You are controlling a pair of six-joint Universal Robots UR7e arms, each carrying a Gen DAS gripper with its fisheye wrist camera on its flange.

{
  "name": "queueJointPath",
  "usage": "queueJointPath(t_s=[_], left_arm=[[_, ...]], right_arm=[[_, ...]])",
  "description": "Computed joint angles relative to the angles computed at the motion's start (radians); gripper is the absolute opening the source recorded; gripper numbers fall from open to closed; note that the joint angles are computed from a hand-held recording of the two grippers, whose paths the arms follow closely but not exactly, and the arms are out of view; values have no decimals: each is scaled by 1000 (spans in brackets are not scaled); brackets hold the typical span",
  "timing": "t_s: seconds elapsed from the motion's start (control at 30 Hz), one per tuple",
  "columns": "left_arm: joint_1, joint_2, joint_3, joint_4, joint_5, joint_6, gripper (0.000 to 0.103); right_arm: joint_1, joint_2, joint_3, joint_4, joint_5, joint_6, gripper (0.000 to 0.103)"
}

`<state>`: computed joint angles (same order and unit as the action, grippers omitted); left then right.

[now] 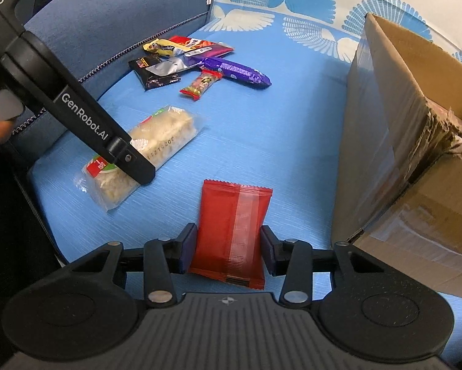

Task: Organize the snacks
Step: 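Hold the stick snack bag in the left gripper while the right holds the red wrapper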

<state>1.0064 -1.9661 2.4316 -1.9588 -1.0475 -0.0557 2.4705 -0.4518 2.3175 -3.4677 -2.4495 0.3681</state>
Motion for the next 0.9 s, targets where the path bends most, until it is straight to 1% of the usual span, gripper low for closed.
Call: queueJointPath(t_s=[0.77, 0.9], left_arm=[[0, -2, 0, 0, 5, 14, 41], [2, -1, 1, -14, 0, 25, 40]], right_arm=[[0, 8, -2, -21, 0, -11, 45], [5, 8, -1, -20, -4, -12, 45]])
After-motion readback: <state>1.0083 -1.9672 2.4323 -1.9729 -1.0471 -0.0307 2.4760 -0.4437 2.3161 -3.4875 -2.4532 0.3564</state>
